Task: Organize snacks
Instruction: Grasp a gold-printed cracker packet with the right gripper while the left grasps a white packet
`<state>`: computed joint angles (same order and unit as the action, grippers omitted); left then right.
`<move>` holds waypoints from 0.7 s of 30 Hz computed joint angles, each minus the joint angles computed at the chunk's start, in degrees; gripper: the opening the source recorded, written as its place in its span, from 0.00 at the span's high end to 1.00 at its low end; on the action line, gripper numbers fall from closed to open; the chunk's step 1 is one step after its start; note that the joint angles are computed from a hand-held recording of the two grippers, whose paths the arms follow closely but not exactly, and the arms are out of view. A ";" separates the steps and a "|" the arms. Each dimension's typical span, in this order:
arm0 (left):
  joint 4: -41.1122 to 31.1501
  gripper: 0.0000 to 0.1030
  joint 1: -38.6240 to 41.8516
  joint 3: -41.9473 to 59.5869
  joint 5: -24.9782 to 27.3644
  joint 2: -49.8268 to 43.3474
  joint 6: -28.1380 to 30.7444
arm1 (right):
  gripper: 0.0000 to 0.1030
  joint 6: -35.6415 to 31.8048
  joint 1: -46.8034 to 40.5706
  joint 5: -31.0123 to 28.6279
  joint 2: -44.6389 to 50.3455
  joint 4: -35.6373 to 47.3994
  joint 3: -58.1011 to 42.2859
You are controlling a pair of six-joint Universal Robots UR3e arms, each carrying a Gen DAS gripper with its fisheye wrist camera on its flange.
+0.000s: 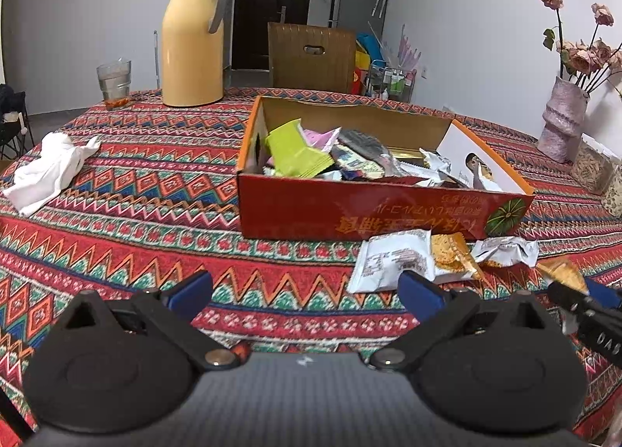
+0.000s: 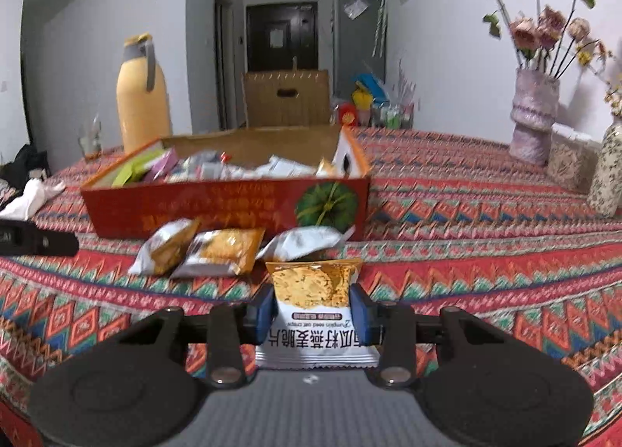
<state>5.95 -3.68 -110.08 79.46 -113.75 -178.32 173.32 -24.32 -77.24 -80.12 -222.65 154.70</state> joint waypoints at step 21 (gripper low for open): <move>-16.73 0.01 -12.79 31.83 10.11 -18.83 0.17 | 0.61 3.78 -5.79 4.06 16.26 -2.50 -16.61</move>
<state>-10.78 -16.47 -78.25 89.58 -132.58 -178.16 177.10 -30.11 -73.18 -63.86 -225.15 138.08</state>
